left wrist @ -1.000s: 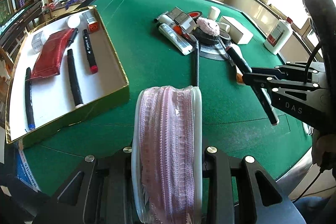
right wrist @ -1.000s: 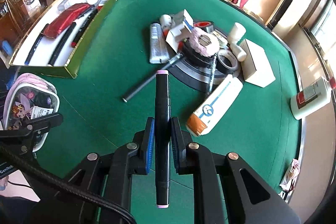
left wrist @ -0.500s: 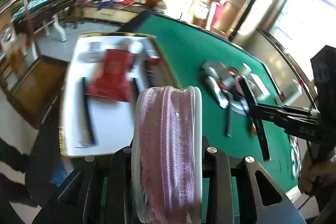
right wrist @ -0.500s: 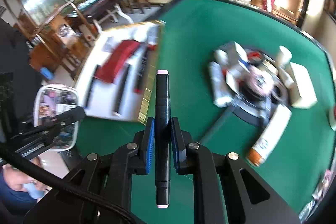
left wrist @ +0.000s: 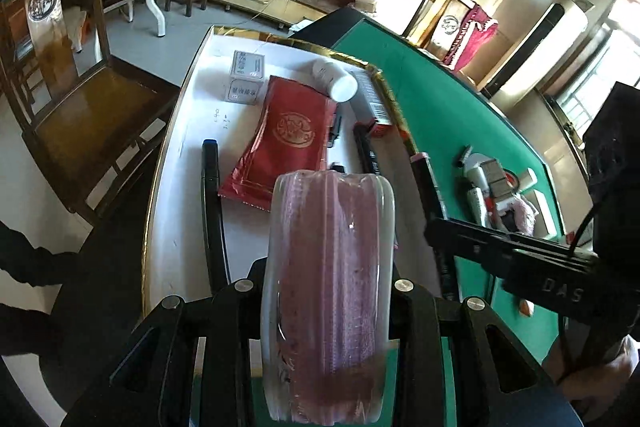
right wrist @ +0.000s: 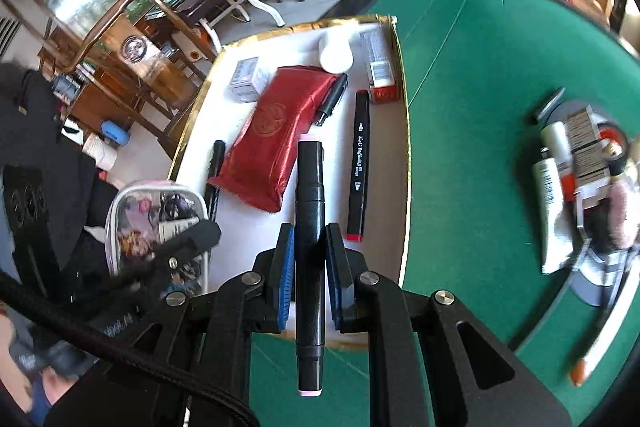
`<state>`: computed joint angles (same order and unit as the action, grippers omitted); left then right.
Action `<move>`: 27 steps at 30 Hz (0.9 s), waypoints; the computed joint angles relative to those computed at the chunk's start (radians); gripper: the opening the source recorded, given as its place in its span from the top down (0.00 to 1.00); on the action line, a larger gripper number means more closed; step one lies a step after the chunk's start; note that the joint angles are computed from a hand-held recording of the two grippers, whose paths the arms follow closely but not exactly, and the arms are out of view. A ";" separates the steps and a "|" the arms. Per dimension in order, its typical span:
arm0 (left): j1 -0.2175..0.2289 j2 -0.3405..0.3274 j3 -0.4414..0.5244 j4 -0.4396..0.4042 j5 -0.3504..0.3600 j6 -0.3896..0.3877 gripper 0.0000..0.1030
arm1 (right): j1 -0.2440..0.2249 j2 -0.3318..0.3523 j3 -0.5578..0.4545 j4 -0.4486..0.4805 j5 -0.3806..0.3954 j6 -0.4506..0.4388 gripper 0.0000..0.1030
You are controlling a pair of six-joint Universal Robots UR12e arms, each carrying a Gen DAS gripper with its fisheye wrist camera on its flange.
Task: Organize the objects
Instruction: 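Lower the pouch and marker into the tray box and open both grippers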
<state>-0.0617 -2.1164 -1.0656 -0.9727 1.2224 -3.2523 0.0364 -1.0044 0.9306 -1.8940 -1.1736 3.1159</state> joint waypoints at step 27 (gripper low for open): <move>0.023 -0.007 -0.016 0.000 -0.013 -0.048 0.56 | 0.036 0.051 -0.064 0.064 -0.175 -0.086 0.85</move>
